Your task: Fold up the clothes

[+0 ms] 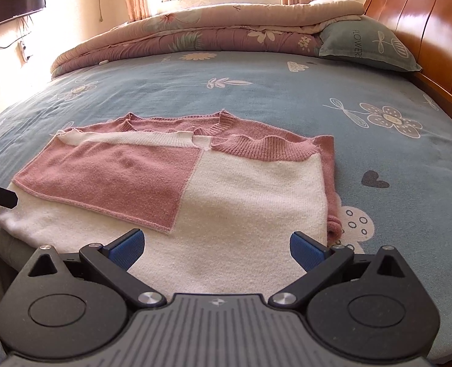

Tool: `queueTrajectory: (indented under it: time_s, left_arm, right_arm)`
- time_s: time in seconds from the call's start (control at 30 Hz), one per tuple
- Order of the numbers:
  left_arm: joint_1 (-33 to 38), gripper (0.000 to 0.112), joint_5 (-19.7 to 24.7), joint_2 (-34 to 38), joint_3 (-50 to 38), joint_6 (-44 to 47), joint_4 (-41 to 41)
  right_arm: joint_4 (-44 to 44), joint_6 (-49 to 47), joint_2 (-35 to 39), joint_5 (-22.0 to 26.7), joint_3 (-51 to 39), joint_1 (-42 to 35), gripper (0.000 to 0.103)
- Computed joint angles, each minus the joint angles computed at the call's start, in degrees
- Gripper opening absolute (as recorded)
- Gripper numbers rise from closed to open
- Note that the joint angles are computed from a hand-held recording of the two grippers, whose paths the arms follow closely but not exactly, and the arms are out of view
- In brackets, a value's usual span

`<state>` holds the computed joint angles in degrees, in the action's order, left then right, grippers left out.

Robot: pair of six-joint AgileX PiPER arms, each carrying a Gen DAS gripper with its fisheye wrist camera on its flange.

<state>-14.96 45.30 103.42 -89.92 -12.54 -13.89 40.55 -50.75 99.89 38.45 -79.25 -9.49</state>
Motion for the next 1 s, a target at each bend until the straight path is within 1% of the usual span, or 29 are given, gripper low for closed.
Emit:
queueTrajectory:
  time_s: [0.07, 0.1, 0.17, 0.3, 0.33, 0.4, 0.43, 0.5, 0.6, 0.7, 0.87, 1.0]
  left_arm:
    - [0.68, 0.094, 2.50, 1.60, -1.62, -1.16, 0.40]
    - [0.80, 0.094, 2.59, 1.69, -1.77, -1.52, 1.13]
    - [1.38, 0.094, 0.57, 0.70, -1.47, -1.35, 1.61]
    - [3.75, 0.094, -3.47, 0.52, -2.75, 1.27, -1.51]
    - [4.24, 0.094, -3.00, 1.68, -4.00, 1.19, -1.59]
    - [4.77, 0.094, -0.50, 4.50, -6.87, -0.93, 0.16]
    - [5.07, 0.094, -0.16, 5.15, -6.81, -1.05, 0.01]
    - [5.74, 0.094, -0.65, 5.24, -5.47, 0.63, -2.17]
    - [5.61, 0.094, -0.52, 4.51, -5.41, 1.57, -2.30]
    - [5.47, 0.094, -0.40, 5.10, -7.65, 1.49, -1.47]
    - [5.52, 0.094, 1.34, 8.29, -12.48, 1.30, -0.82]
    - [5.95, 0.094, 1.81, 9.43, -12.54, 1.79, -1.43]
  right_arm:
    - [-0.02, 0.22, -0.26, -0.39, 0.12, 0.38, 0.103]
    - [-0.20, 0.12, -0.42, -0.33, 0.24, 0.44, 0.103]
    - [-0.60, -0.10, -0.83, -0.40, 0.56, 0.41, 0.103]
    - [-0.33, 0.23, -1.13, -0.17, 0.68, 0.06, 0.103]
    - [-0.07, 0.56, -0.94, 0.22, 0.38, -0.03, 0.103]
    - [-0.43, 1.20, -0.79, 0.66, 0.04, 0.14, 0.103]
    - [-0.83, 1.51, -0.77, 0.81, -0.07, 0.30, 0.103]
    - [-2.23, 2.26, -0.74, 0.88, -0.27, 0.70, 0.103]
    - [-4.07, 3.40, -0.47, 0.99, -0.80, 1.13, 0.103]
    - [-4.80, 4.93, 0.22, 0.82, -1.66, 1.40, 0.103]
    - [-5.17, 5.24, 0.62, 1.23, -2.54, 1.60, 0.103]
    - [-5.84, 5.87, 0.90, 1.67, -3.05, 1.56, 0.103]
